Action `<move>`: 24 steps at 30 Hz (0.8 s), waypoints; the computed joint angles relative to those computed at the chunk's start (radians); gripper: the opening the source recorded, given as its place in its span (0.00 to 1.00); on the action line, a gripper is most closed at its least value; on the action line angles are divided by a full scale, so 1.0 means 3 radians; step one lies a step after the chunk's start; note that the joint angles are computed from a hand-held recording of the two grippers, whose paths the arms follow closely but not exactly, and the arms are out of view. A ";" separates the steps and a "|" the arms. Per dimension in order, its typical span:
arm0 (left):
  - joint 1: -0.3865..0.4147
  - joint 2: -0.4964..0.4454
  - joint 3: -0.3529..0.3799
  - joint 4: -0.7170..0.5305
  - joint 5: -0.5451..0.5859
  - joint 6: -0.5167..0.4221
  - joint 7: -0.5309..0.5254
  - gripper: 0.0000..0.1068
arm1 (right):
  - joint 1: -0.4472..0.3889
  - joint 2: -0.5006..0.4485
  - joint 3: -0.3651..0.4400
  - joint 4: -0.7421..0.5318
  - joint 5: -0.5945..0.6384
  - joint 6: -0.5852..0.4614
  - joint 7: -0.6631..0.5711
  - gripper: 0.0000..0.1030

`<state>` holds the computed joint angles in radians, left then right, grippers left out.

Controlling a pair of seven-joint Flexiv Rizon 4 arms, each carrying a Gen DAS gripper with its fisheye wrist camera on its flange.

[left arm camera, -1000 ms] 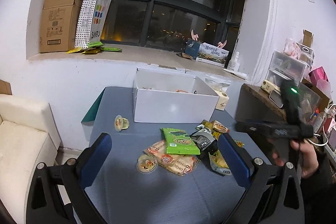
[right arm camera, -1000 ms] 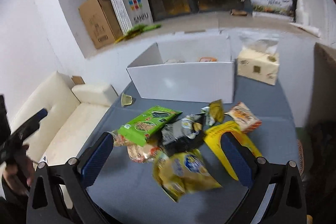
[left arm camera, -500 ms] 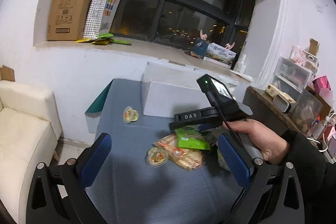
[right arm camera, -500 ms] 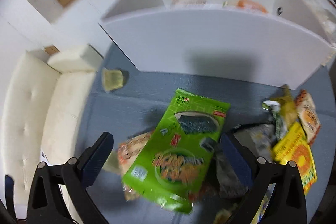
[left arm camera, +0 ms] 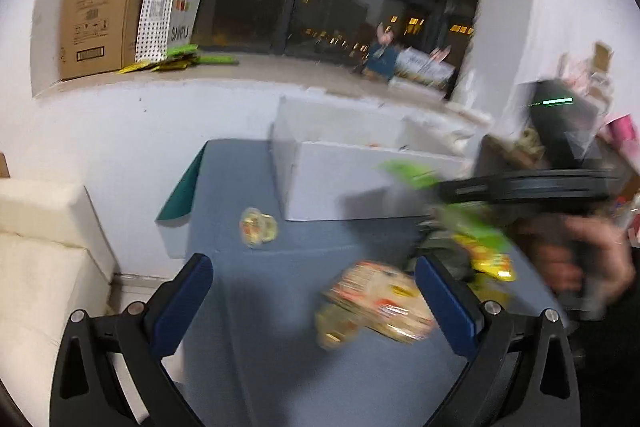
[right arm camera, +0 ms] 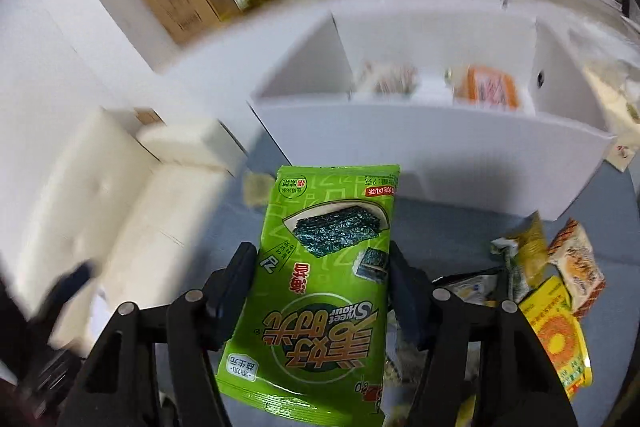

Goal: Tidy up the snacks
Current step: 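Carry the green seaweed packet in the right tool while the left grasps a jelly cup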

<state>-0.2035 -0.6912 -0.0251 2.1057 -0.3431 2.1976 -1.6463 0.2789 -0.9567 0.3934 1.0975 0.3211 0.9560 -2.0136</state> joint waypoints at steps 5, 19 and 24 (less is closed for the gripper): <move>0.0210 -0.0308 0.0020 -0.0540 0.0128 -0.0480 0.0315 0.96 | -0.0486 0.0306 0.0421 0.0410 0.0456 0.0302 -0.0645 0.66; -0.0099 -0.0955 0.0702 -0.1654 -0.0098 -0.1905 0.0324 0.47 | -0.0980 0.0459 0.0507 0.0659 0.1221 0.0501 -0.1212 0.66; 0.0029 -0.0809 0.0474 -0.1400 0.0072 -0.1513 0.0148 0.47 | -0.0896 0.0478 0.0400 0.0680 0.1246 0.0598 -0.1240 0.66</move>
